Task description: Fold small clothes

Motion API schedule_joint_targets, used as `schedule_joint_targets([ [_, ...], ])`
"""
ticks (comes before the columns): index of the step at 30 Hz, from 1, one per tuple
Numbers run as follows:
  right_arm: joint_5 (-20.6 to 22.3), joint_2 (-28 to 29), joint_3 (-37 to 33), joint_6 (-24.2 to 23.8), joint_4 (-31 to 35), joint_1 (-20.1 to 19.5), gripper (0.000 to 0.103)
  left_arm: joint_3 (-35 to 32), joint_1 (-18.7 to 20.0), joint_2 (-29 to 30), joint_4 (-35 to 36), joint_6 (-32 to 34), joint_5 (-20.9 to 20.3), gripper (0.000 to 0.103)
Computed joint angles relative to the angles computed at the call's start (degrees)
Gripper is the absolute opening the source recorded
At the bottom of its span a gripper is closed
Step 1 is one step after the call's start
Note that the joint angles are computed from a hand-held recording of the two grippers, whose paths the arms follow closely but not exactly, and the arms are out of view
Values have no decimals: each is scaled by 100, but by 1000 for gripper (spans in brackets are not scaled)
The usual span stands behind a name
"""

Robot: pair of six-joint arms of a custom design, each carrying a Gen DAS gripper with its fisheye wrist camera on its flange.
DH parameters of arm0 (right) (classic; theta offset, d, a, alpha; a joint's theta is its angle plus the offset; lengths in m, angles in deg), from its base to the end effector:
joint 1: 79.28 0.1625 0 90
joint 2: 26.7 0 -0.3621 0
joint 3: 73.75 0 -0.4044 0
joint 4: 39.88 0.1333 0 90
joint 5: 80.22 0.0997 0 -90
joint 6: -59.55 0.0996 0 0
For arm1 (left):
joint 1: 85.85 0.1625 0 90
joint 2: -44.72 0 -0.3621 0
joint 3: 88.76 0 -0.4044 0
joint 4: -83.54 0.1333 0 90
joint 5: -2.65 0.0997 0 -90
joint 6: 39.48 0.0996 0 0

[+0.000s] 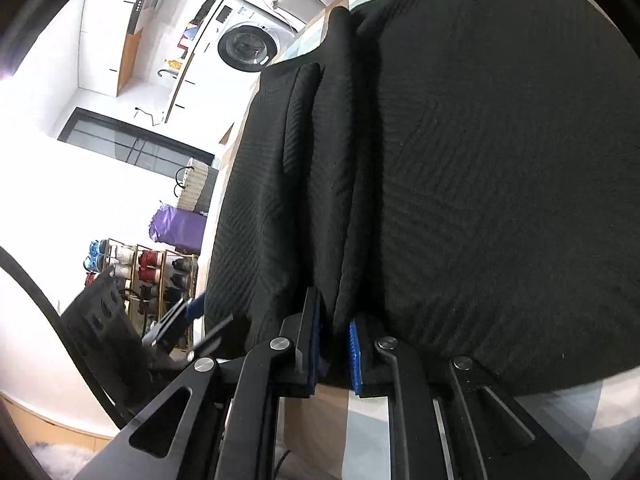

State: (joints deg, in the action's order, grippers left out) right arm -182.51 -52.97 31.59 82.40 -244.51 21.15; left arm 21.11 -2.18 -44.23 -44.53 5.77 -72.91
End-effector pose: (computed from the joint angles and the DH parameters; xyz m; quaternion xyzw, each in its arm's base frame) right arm 0.2078 -0.5099 -0.0955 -0.1349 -0.9377 0.3201 0.0107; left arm 0.1012 -0.5224 0.3174 0.4099 0.8914 -0.0981 0.1665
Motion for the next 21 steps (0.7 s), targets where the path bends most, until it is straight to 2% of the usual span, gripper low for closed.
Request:
schedule_joint_targets([
  [3, -206, 31, -91, -332, -136, 125, 9, -63, 59, -22, 70, -15, -86, 77],
  [5, 18, 68, -51, -689, -634, 206, 7, -125, 96, -31, 100, -47, -206, 77],
  [6, -1, 61, -34, -799, -767, 261, 7, -166, 115, -30, 121, -73, -280, 77],
  [7, -207, 37, -44, -871, -764, 348, 7, -188, 121, -34, 128, -95, -317, 77],
  [9, -482, 1, -63, -858, -573, 397, 7, -229, 129, -15, 78, -129, -344, 77],
  [10, -778, -26, -78, -764, -318, 415, 7, -240, 130, -2, 44, -139, -335, 77],
  [12, -947, -67, 40, -641, -104, 329, 7, -278, 140, 36, -20, -194, -313, 77],
  [13, -985, -106, 50, -535, 82, 286, 7, -310, 155, 53, -17, -230, -327, 77],
  [16, -840, -132, 93, -371, -47, 236, 10, -395, 223, 76, -20, -332, -423, 77],
  [18, -930, -174, 114, -417, -141, 260, 11, -469, 275, 97, -5, -433, -494, 77],
  [21, -834, -129, 14, -504, -301, 285, 19, -617, 346, 173, 26, -571, -587, 77],
])
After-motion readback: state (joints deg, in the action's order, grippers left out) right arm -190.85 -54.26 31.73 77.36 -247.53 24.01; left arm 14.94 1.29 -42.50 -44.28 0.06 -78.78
